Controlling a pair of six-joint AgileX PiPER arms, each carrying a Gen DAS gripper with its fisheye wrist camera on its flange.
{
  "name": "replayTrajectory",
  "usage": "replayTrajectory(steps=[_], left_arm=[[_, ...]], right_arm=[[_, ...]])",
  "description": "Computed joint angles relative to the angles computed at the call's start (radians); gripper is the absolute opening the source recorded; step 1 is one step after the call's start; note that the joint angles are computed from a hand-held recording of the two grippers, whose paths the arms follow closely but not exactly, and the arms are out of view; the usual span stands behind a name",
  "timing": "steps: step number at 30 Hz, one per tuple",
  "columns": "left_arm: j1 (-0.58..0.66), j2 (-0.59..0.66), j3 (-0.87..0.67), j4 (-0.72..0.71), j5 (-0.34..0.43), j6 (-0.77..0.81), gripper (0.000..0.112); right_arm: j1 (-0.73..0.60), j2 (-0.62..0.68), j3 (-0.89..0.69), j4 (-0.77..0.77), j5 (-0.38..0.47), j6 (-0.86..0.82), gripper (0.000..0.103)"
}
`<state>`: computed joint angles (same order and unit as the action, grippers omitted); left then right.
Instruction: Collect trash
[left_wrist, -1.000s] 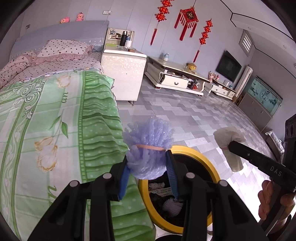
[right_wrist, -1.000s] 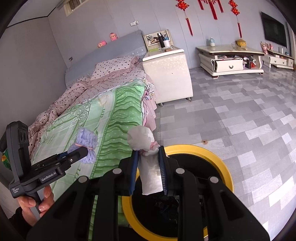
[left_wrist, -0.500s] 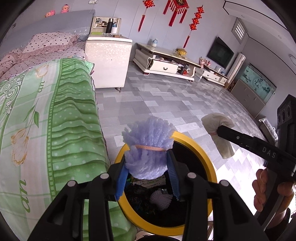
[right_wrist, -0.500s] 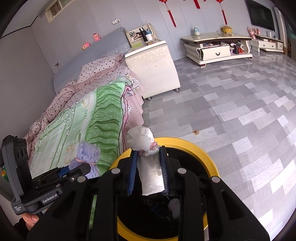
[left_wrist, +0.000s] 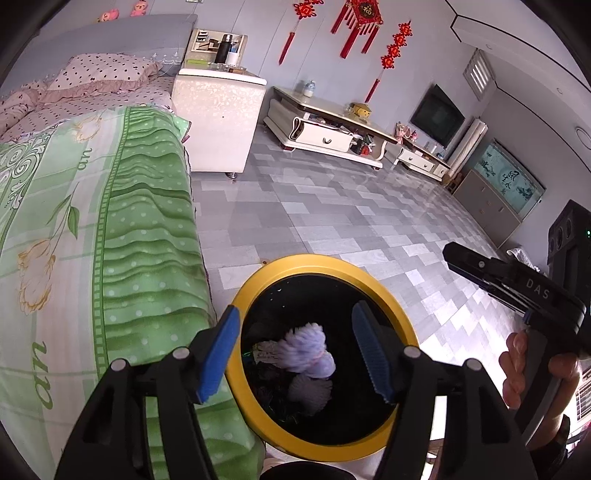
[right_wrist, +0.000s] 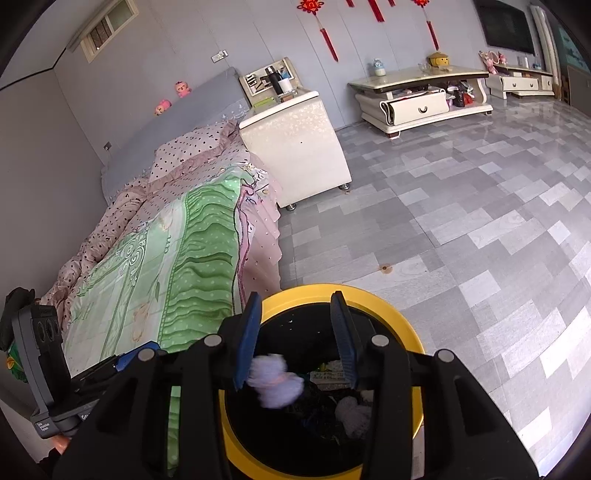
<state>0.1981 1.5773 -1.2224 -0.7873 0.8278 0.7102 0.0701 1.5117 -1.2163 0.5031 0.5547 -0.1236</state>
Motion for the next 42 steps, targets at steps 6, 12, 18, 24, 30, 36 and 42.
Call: replayTrajectory(steps=[6, 12, 18, 24, 30, 36, 42], left_arm=[[0.065, -0.035, 0.022, -0.028, 0.018, 0.034, 0.060], [0.175, -0.061, 0.026, -0.050, 0.062, 0.075, 0.060], [0.322, -0.080, 0.024, -0.071, 0.118, 0.124, 0.060], [0.495, -0.072, 0.007, -0.083, 0.172, 0.189, 0.060], [0.672, -0.037, -0.034, -0.083, 0.207, 0.240, 0.060], [0.832, 0.017, -0.081, -0.085, 0.204, 0.286, 0.060], [0.949, 0.074, -0.115, -0.090, 0.176, 0.340, 0.066]], right_arm=[[0.042, -0.007, -0.003, -0.049, 0.001, 0.051, 0.037], [0.139, 0.012, -0.046, -0.136, 0.002, 0.152, 0.037], [0.273, 0.066, -0.131, -0.247, 0.011, 0.281, 0.038], [0.421, 0.153, -0.245, -0.353, 0.032, 0.402, 0.038], [0.537, 0.254, -0.365, -0.405, 0.043, 0.506, 0.039], [0.636, 0.364, -0.504, -0.469, 0.078, 0.602, 0.044], [0.719, 0.453, -0.626, -0.556, 0.126, 0.675, 0.058]])
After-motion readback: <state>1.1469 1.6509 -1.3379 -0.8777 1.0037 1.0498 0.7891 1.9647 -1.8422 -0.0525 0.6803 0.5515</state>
